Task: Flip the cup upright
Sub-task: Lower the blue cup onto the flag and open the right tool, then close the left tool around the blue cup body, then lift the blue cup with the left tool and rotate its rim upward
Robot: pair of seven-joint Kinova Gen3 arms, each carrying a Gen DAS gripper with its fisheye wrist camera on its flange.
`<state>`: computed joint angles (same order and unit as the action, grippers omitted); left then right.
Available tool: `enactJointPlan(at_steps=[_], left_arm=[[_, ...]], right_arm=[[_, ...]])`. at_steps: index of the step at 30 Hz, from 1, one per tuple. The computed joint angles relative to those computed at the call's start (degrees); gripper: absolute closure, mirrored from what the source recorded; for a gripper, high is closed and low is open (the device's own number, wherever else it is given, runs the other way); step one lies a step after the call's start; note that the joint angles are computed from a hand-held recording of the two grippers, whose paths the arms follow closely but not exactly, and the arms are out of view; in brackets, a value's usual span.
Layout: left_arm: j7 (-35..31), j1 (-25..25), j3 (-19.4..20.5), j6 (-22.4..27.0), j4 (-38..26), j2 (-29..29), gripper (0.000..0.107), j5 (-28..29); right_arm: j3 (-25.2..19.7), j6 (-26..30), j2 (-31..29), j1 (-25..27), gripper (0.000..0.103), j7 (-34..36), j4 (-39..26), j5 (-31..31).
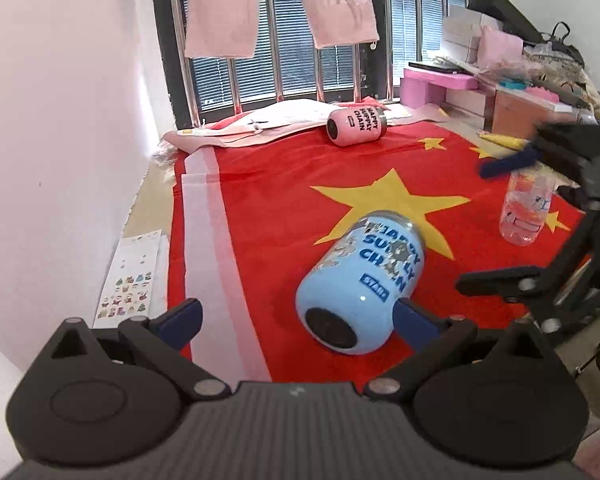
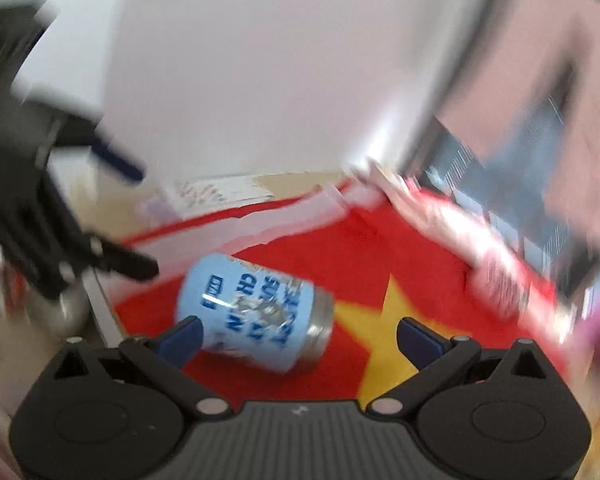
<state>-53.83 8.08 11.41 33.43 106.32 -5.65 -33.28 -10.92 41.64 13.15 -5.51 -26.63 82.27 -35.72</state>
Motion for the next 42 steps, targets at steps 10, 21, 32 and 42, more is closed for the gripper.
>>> enactJointPlan(at_steps=[10, 21, 32, 42], left_arm=[[-7.20, 1.51, -1.15, 0.65, -2.87, 2.52, 0.004, 3.70], [-26.21, 3.88, -4.48, 5.71, -14.32, 12.16, 0.004, 13.05], [-46.34, 3.28, -6.20, 22.92, -32.88, 25.86, 0.016, 23.93], [-26.78, 8.35, -17.09, 25.54, -31.31, 23.40, 0.021, 31.80]], right_arm=[[15.01, -11.69, -7.83, -12.58, 0.001, -22.75, 15.13, 1.11], [2.11, -13.65, -3.45, -0.13, 0.001, -18.58, 13.68, 2.51], [0.66, -7.59, 1.39, 2.16, 0.001, -15.47, 7.62, 5.17], [-1.07, -5.09, 3.37, 3.72, 0.001, -12.41, 5.77, 1.95]])
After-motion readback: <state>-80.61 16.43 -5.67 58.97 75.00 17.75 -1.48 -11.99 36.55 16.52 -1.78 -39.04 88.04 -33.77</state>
